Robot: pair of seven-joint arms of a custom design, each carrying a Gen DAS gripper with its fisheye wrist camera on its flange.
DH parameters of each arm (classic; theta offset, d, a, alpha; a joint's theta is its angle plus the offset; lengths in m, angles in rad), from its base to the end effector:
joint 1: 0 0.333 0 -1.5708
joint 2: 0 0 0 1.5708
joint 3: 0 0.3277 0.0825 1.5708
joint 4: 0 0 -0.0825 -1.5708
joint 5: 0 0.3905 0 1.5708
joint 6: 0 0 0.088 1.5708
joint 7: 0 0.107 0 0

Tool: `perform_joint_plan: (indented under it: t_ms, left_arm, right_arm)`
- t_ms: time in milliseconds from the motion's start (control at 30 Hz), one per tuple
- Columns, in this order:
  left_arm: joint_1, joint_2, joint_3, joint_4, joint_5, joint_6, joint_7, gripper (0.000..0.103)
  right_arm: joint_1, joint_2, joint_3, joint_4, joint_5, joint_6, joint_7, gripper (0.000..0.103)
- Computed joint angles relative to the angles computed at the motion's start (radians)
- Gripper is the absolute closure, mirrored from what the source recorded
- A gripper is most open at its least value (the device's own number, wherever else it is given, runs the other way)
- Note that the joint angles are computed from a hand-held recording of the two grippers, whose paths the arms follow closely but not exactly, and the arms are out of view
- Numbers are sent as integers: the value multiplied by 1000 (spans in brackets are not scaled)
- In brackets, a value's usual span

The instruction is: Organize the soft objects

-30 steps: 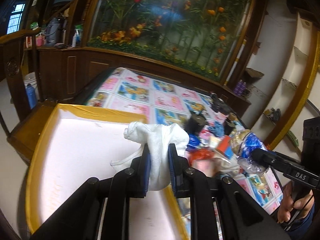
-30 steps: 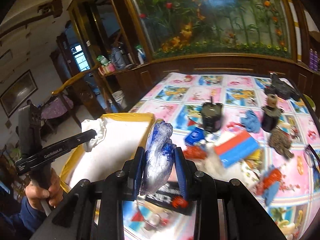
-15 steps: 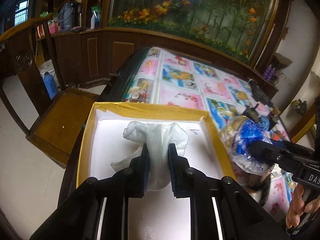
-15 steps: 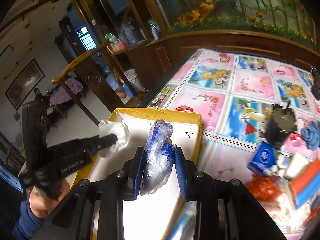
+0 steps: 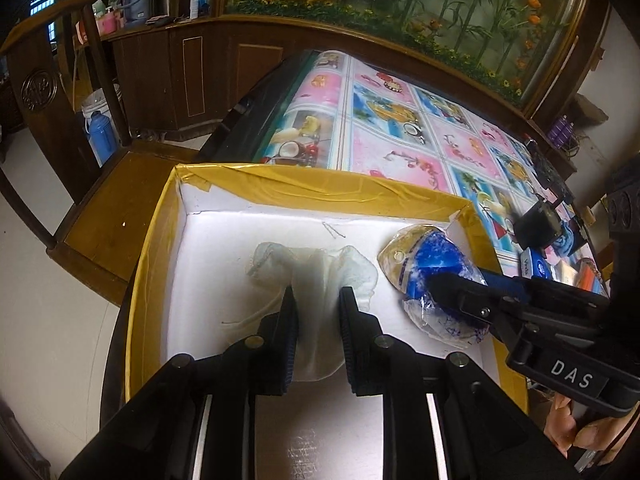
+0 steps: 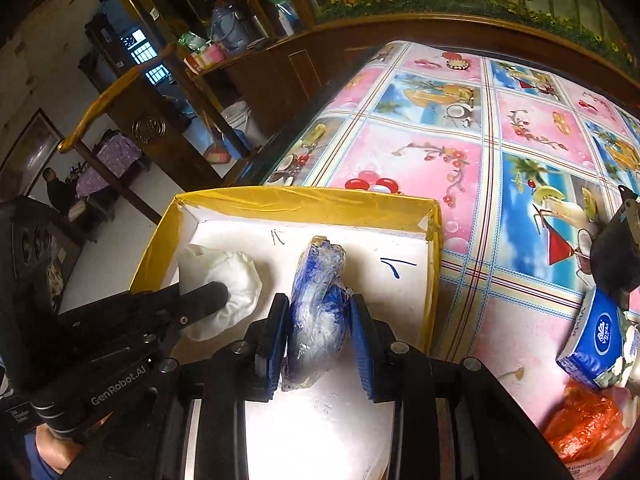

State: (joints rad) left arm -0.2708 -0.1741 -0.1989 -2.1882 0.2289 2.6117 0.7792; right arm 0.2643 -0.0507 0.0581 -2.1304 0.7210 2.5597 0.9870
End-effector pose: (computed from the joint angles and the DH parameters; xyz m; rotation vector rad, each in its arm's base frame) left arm 0.4823 -0.2563 0.5355 -2.0817 1.7876 -0.7793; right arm 0.5461 0.1726 0.4888 -2.0340 1.3626 -0.0526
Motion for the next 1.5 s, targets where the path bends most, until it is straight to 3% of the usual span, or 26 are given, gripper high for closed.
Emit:
perform_joint_plan:
  t_ms: [67,167,367,467,500,667,800,967,1067,1133,1300,1367,1500]
  left_arm:
    - [-2,-3,5,-6,-16,10,7,78]
    - [3,-16,1,-20,-4,31,-16,52]
    - [-9,-60,4,-41,-8,54,-36,51]
    - [-18,-102,-4,-69,8,85,-62,48]
    - [-21,-115,-7,-77,16,94,-74,47]
    - [-52,-160,-24,-105,49,143,-120,45]
    - [-87,-162,-47,-93,79,150,-138,40]
    - [-150,-120,-70,-51,87,163,-124,35]
    - [-185,-65,-88,-6,81,166,-101,29]
    - [-207,-15,-96,37,70,151,-65,27]
    - [-233,133,-131,189,38,13,56,27]
    - [-231,180,-145,240,84,-42,42,27]
    - [-232,253,-165,315,28,-148,107,26]
  right_arm:
    - [-1,1,-1,3,-8,-9,3,60]
    - [-1,-17,-1,-8,-19,-2,-4,43]
    - [-7,-115,-11,-71,-3,22,-68,40]
    - [3,-207,-45,-132,77,45,-174,21]
    - [8,-240,-71,-151,125,26,-222,20]
    - [-44,-378,-102,-255,113,57,-272,19]
    - [-73,-460,-208,-310,210,-20,-359,19]
    - [-174,-531,-220,-413,211,49,-396,19]
    - [-214,-537,-262,-439,200,8,-402,19]
    - [-227,-527,-321,-438,239,-49,-438,19]
    - [-292,-473,-382,-412,328,-145,-491,19]
    - [-323,-452,-389,-403,351,-164,-505,19]
    - [-377,-406,-392,-382,405,-199,-518,19]
